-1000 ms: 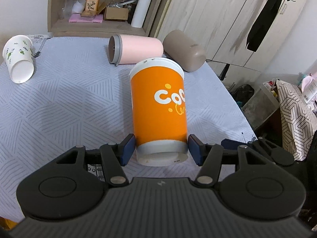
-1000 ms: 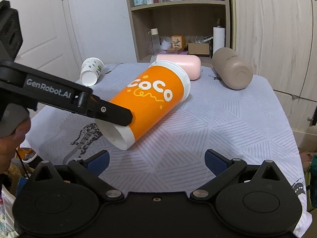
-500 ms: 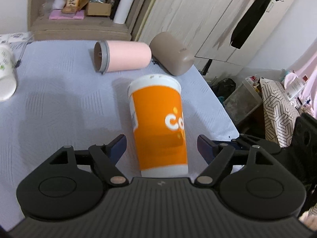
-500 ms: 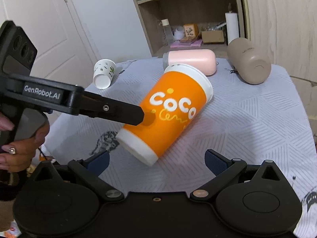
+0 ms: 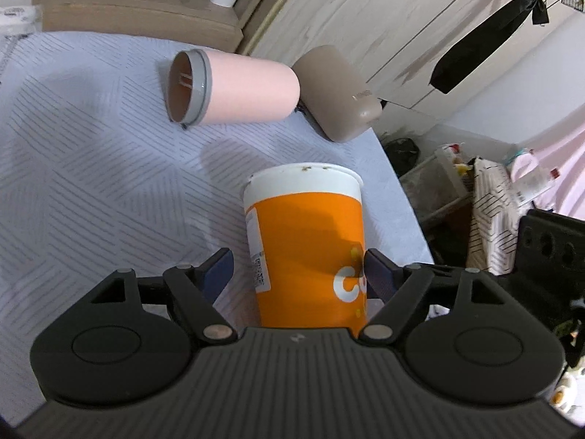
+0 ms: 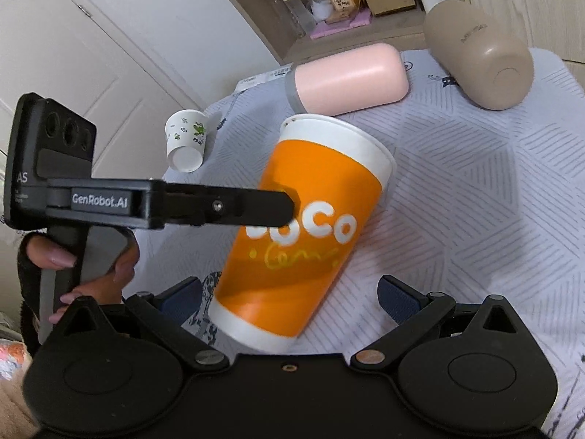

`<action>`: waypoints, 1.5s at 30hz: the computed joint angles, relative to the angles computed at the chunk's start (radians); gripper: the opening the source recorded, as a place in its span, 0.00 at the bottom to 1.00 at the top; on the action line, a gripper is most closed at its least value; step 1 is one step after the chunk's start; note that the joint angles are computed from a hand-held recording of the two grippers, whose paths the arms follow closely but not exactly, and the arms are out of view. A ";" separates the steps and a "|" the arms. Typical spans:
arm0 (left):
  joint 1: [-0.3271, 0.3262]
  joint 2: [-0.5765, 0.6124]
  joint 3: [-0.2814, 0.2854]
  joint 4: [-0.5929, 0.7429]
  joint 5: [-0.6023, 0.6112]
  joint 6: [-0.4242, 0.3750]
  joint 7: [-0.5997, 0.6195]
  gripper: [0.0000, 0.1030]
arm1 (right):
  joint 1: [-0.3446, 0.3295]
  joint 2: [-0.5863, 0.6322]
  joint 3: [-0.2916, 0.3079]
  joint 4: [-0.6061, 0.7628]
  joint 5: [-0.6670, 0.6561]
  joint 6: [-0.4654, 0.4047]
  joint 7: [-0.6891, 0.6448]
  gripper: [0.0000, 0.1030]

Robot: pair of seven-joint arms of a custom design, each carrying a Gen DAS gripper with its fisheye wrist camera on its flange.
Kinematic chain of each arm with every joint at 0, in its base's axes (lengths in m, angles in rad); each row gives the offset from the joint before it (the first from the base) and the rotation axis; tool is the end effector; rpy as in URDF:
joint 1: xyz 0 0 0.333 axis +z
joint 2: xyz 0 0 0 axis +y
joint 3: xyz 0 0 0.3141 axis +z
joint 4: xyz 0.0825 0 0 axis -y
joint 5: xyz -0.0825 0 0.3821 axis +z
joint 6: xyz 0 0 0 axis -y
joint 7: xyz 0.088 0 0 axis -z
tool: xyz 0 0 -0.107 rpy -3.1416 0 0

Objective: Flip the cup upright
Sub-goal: 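Lift the orange cup with the left gripper and rotate it rim-up, then lower the upright orange cup onto the table with the left gripper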

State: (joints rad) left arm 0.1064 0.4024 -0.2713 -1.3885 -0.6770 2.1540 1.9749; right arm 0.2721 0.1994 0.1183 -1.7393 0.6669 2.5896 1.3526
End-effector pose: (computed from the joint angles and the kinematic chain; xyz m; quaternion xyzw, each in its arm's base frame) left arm 0.7015 -0.1060 0.5378 0.5642 -0.7260 0.3846 0.0819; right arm 0.6193 0.2356 0.5291 -0.6918 0.6020 0.0070 0.3986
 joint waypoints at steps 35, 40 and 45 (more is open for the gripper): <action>-0.081 -0.454 0.158 -0.525 -0.275 0.259 0.548 0.66 | 0.107 -0.042 0.022 -0.050 -0.184 0.133 -0.157 0.77; -0.115 -0.487 0.198 -0.573 -0.334 0.357 0.633 0.66 | 0.150 -0.015 0.015 -0.033 -0.332 0.219 -0.132 0.77; -0.123 -0.443 0.211 -0.547 -0.451 0.447 0.728 0.66 | 0.209 0.065 -0.038 0.054 -0.529 0.281 -0.013 0.77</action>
